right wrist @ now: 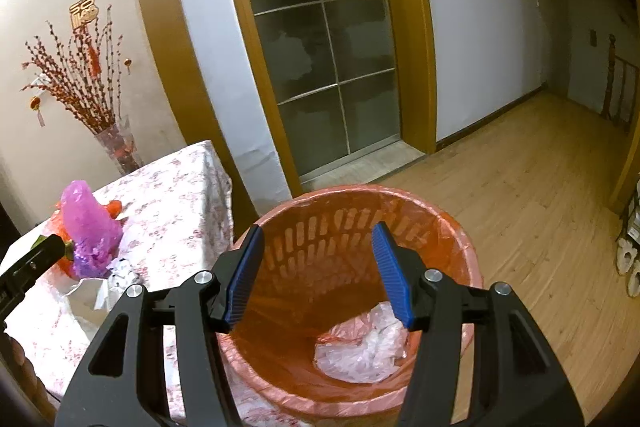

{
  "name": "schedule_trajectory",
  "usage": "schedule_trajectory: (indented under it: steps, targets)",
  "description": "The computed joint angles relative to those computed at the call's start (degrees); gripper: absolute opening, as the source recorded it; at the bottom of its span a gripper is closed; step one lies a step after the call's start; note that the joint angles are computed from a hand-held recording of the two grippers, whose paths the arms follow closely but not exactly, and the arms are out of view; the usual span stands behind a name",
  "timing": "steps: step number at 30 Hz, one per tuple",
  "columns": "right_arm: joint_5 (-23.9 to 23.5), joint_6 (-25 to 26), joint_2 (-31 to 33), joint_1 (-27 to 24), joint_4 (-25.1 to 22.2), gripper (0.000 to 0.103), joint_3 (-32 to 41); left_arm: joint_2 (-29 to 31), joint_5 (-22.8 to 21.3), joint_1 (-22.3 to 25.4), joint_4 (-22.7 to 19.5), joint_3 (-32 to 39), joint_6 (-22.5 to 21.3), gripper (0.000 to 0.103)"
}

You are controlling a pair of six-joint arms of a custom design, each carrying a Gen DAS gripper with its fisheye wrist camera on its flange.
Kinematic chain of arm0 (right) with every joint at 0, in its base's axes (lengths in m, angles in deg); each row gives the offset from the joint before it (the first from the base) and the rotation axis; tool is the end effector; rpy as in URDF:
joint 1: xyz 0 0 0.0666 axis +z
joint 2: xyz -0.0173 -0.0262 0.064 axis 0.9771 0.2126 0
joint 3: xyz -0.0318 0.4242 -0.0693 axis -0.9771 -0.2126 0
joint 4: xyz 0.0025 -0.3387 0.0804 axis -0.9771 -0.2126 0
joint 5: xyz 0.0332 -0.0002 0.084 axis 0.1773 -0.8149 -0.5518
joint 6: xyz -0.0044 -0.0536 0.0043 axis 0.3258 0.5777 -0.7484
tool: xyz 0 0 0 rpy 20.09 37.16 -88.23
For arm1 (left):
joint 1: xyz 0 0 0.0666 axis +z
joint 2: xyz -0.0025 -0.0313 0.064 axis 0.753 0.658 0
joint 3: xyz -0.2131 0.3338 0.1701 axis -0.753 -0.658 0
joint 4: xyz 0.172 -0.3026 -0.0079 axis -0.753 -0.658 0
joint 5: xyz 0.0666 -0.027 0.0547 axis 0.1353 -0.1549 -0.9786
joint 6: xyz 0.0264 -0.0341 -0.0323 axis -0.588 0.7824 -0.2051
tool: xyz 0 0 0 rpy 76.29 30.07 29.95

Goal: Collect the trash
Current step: 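Move the right tool back to the table and close on the white paper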

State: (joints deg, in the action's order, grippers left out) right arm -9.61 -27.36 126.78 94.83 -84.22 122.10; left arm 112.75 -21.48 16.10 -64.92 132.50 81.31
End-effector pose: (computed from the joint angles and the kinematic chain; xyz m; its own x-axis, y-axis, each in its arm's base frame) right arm 0.6214 0.1801 0.5044 -0.5028 0.1559 -0.8502 0.1094 0.9872 0.1163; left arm 0.6312 -0.3940 0.4743 -0.5448 -0.0925 -0.8334 0.1023 0.9792 -0.1755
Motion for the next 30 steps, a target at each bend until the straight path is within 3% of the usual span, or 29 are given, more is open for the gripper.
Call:
schedule_trajectory:
  steps: [8, 17, 27, 30]
  targets:
    - [-6.31, 3.09, 2.02, 4.02, -1.85, 0.055, 3.31, -9.31, -7.83, 2.72, 5.75, -17.64, 3.00, 0.057]
    - [-17.09, 5.37, 6.60, 8.72, -6.41, 0.041, 9.62, -15.59, -14.09, 6.47, 8.28, -30.24, 7.83, 0.066]
    - [-16.69, 6.91, 13.40, 11.97, -14.42, 0.028, 19.58, -19.10, -12.53, 9.14, 10.35, -37.35, 9.78, 0.066]
    - [-16.86, 6.54, 13.31, 11.88, -14.83, 0.025, 18.95, -19.82, -11.81, 9.60, 10.96, -38.78, 10.39, 0.066]
